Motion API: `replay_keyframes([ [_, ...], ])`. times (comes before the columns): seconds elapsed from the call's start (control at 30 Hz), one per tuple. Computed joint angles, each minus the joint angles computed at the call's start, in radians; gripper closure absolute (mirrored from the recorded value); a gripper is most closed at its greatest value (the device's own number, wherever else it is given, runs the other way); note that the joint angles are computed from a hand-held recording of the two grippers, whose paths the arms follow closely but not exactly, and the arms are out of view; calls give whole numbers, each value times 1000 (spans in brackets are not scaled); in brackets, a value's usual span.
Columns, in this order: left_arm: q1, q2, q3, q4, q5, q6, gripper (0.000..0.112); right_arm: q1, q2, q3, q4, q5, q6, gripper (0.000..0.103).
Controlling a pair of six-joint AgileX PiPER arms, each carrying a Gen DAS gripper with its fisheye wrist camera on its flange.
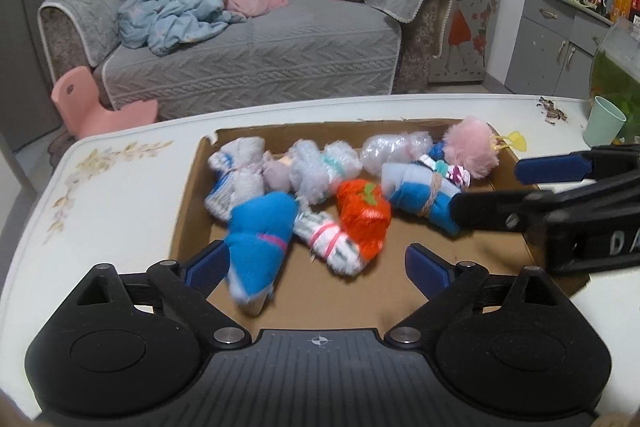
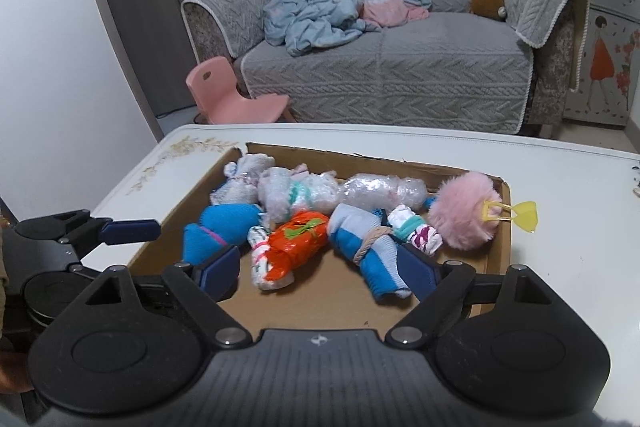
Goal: Organize objects
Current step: 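Move both tools back over the remaining pile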
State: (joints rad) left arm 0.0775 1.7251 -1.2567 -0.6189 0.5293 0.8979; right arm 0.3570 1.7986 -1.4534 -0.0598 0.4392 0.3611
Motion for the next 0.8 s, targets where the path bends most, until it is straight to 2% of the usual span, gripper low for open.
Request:
replay_keyframes([
  [0.1,47,-50,62,-60,9,70,14,10,-38,48,-16,-28,30,18],
  [0.4,236,-184,274,-316,64,400,11,82,-170,244,-220,-122,255,14],
  [0.53,323,-238,388,-439,83,602,10,142,-241,354,-405,-158,445,13],
  [0.6,377,-251,437,-501,117,706,10,171,-274,403,-493,-171,538,12],
  [0.7,455,-278,526,-599,149,885,10,231,-319,482,-694,-178,742,9],
  [0.8,519,-305,602,-673,177,1049,10,293,-348,547,-831,-172,856,9],
])
